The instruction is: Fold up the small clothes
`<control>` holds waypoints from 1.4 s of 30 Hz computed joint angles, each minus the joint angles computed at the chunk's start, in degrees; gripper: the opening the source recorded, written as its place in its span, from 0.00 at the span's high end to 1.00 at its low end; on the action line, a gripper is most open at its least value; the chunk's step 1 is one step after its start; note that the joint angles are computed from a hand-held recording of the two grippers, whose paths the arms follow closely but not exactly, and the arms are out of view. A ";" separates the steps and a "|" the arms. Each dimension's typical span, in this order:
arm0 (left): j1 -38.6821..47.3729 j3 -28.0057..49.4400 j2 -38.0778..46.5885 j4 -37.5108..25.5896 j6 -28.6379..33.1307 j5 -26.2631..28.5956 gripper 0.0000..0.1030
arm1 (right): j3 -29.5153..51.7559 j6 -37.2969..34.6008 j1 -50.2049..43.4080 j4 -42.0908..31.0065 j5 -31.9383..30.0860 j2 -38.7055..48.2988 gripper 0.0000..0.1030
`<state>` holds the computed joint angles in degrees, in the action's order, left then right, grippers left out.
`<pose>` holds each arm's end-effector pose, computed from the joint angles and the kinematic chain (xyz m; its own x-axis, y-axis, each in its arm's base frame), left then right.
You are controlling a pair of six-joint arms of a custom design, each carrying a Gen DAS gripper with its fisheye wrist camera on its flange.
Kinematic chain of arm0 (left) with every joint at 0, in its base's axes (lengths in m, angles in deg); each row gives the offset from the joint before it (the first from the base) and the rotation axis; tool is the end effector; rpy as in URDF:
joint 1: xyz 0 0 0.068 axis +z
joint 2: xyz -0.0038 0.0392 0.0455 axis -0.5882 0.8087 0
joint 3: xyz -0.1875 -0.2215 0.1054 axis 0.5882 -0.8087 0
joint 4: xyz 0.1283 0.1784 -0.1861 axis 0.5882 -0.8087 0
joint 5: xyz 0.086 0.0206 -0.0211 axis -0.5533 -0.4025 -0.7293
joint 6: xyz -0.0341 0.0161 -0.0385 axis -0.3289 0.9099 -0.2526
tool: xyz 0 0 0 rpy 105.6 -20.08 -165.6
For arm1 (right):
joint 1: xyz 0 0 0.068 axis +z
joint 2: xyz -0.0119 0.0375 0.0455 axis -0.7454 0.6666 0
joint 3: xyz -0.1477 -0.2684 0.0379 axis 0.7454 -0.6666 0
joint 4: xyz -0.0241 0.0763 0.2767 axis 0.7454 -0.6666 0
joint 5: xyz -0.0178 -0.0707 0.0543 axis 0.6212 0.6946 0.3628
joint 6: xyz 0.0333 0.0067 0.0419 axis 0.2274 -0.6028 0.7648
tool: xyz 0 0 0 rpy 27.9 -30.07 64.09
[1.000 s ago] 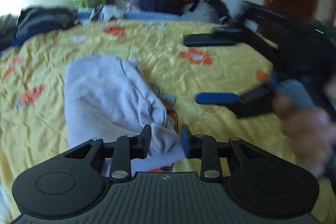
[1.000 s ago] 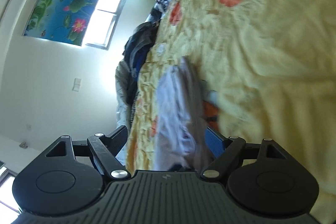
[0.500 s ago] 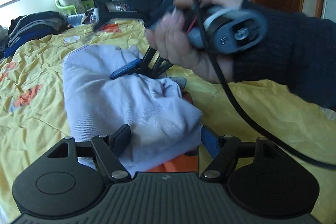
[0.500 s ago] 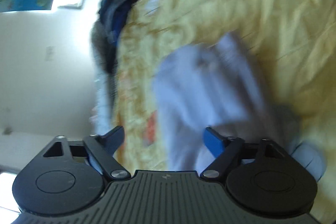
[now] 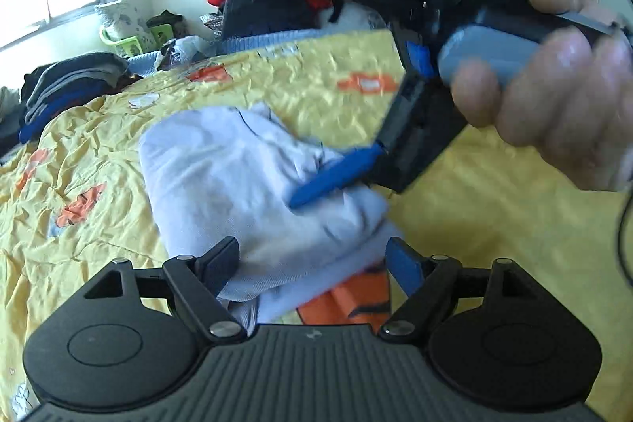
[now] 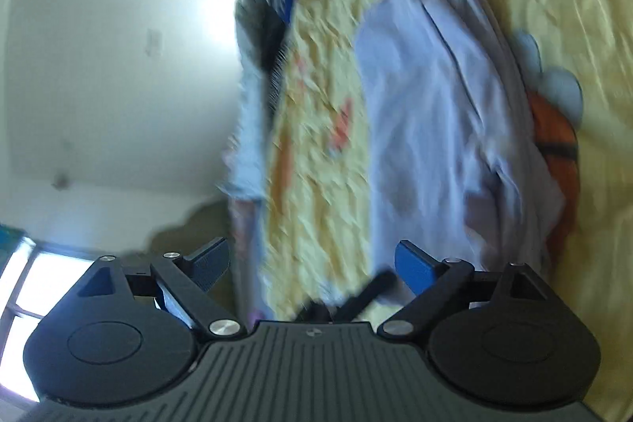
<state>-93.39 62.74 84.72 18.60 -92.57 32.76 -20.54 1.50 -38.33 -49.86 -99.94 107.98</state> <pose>0.1758 -0.2361 0.0785 -0.5432 0.2618 -0.7978 0.2800 0.9522 0.1219 0.3628 0.0958 0.0994 -0.9935 -0.0387 -0.1072 -0.1138 0.3860 0.9154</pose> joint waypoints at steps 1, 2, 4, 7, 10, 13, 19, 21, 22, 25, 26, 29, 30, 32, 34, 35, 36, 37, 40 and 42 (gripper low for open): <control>0.26 0.22 0.77 0.59 0.94 0.49 0.21 | -0.57 -1.56 0.74 -0.98 5.53 -0.82 0.15; 0.55 0.39 1.47 1.14 1.45 1.21 0.21 | -1.56 -1.53 1.05 -0.10 11.06 -1.49 0.19; 0.31 0.38 2.89 2.43 1.99 0.78 0.21 | -4.71 0.76 -1.25 4.76 13.58 -1.56 0.45; 0.04 -0.26 5.14 6.13 2.31 0.77 0.19 | -10.55 8.54 -5.41 14.54 8.84 -0.74 0.46; 0.40 0.65 5.73 5.25 3.59 0.58 0.16 | -13.47 10.19 -4.83 20.27 10.14 -1.72 0.46; 0.22 0.29 3.30 2.97 2.23 0.91 0.16 | -15.57 20.39 -6.12 29.05 8.88 -2.74 0.35; 0.64 1.19 2.30 0.88 -0.69 1.67 0.16 | -10.23 28.33 -2.25 34.66 3.16 -0.57 0.19; 1.04 1.72 3.29 1.10 -0.31 1.94 0.16 | -6.27 26.74 -0.25 30.02 5.22 1.74 0.19; 1.19 1.68 3.53 1.40 -0.35 2.16 0.16 | -4.22 24.73 0.17 26.36 6.22 3.05 0.19; 1.45 1.64 3.96 2.08 -0.59 2.53 0.16 | -2.31 23.83 -0.46 24.17 9.18 7.20 0.40; 1.43 1.68 4.02 2.20 -0.62 2.60 0.16 | -2.64 25.26 -1.45 25.79 7.79 8.15 0.43; 1.26 2.22 4.78 2.09 -0.38 2.08 0.15 | -4.47 24.73 -2.70 28.20 6.51 8.50 0.51; 1.23 2.50 4.85 1.66 -0.24 1.89 0.15 | -4.94 24.41 -2.64 28.35 6.77 8.07 0.51; 1.16 2.41 4.37 1.18 -0.69 1.87 0.15 | -6.02 24.40 -2.74 27.95 6.68 6.29 0.44; 1.59 1.54 3.18 1.41 -1.24 2.63 0.15 | -7.16 25.39 -2.94 30.10 5.86 4.44 0.25; 1.78 1.24 2.46 1.09 -1.60 2.94 0.15 | -7.41 25.26 -3.30 30.45 5.53 3.62 0.24; 2.03 0.94 1.65 0.78 -1.88 3.17 0.15 | -7.41 24.53 -3.82 29.99 5.26 2.89 0.24; 2.29 0.55 0.65 0.42 -2.30 3.31 0.15 | -7.24 23.21 -4.41 28.92 5.58 2.21 0.24; 2.96 -0.58 -3.91 -2.48 -4.97 2.97 0.15 | -6.06 19.61 -5.90 25.79 8.39 1.24 0.22; 4.75 -3.55 -9.58 -1.86 -7.14 4.53 0.15 | -5.06 17.23 -6.81 23.38 10.13 1.32 0.22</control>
<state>-88.64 59.18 75.15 16.74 -99.70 37.28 -25.60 18.73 -45.14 -26.48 -89.81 109.30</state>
